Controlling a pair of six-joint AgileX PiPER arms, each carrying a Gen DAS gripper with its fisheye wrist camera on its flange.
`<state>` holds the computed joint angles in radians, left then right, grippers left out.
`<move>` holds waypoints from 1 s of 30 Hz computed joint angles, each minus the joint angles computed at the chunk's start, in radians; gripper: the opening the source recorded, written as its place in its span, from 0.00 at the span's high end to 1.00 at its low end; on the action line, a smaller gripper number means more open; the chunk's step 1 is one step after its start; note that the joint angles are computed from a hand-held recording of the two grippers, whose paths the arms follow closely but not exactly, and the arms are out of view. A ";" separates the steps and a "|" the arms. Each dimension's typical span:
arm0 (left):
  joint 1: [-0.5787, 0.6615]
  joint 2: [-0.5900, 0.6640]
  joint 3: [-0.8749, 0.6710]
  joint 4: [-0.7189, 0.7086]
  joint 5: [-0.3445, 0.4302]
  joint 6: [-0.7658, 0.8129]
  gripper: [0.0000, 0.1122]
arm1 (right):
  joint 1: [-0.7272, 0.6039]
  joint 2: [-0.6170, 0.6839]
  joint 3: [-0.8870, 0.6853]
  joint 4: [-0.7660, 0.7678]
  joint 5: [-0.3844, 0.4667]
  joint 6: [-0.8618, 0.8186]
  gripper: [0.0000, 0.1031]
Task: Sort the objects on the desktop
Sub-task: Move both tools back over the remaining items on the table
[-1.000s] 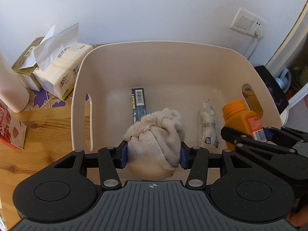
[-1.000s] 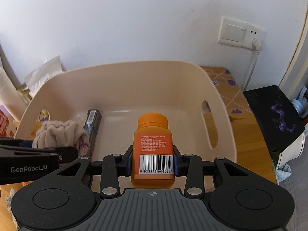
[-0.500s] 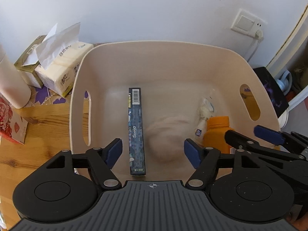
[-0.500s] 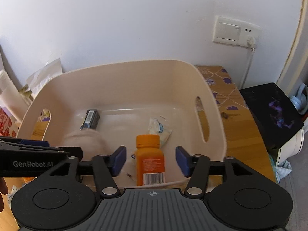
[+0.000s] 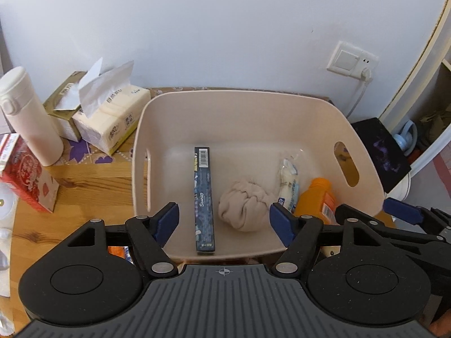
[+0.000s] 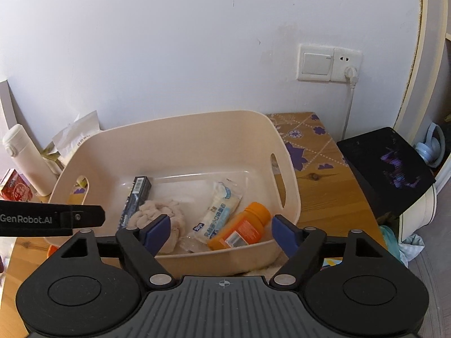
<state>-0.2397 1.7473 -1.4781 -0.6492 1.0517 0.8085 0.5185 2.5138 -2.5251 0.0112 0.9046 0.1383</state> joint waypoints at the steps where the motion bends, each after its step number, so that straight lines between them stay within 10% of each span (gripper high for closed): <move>1: 0.010 -0.010 0.007 -0.006 0.006 0.010 0.36 | -0.001 -0.041 0.077 0.001 -0.042 0.000 0.14; 30: 0.349 -0.111 0.232 -0.018 0.146 0.371 0.35 | 0.066 -0.537 1.018 -0.155 -0.355 0.172 0.01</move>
